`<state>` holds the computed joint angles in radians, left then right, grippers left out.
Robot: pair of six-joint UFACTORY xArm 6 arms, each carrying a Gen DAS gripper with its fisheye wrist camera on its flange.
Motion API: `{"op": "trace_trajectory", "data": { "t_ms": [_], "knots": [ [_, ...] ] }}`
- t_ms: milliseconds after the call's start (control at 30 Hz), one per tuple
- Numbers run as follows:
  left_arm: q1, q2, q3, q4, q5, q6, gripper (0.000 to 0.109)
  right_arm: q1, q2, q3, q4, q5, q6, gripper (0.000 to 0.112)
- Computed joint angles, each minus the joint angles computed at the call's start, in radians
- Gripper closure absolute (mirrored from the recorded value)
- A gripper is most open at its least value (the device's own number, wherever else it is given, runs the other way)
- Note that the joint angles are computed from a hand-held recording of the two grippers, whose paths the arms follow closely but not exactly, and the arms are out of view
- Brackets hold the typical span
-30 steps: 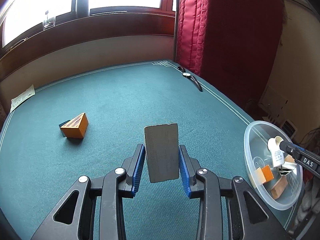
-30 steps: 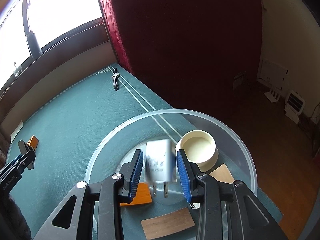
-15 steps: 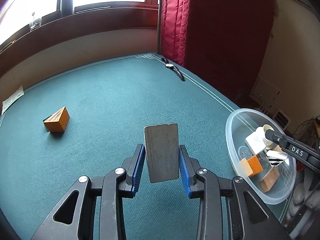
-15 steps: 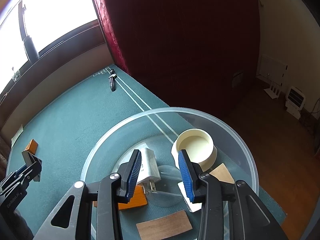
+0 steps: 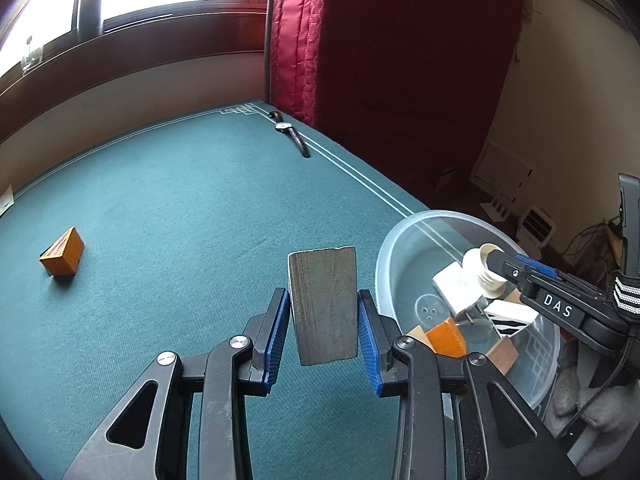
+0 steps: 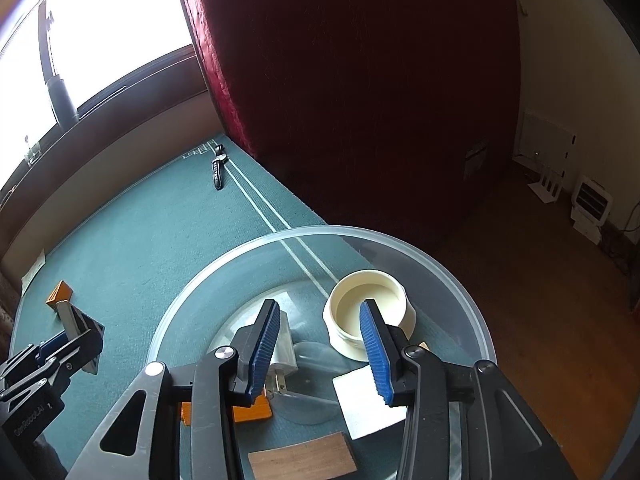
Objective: Organize rigid objects
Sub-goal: 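Open the right tool to drop the plug while the left tool releases the grey block into the basin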
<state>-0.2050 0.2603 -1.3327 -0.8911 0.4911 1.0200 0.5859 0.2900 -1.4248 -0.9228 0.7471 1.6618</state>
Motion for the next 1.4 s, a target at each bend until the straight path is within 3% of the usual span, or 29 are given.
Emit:
{"op": "trace_trajectory", "data": {
  "t_ms": [567,700,1133,1400],
  "knots": [
    [-0.079,0.009,-0.045,0.025,0.072,-0.025,0.073,-0.022,-0.037,0.044,-0.052,0.001,0.012,0.060],
    [-0.079,0.017,-0.056,0.028,0.082,-0.050,0.053,-0.026,-0.039,0.048,-0.054,-0.002,0.017,0.060],
    [-0.060,0.032,-0.055,0.074,0.038,-0.100,0.052,-0.018,-0.031,0.033,-0.042,0.002,-0.002,0.059],
    [-0.039,0.025,-0.041,0.074,0.018,-0.108,0.043,-0.003,-0.014,0.004,-0.041,0.015,-0.017,0.052]
  ]
}}
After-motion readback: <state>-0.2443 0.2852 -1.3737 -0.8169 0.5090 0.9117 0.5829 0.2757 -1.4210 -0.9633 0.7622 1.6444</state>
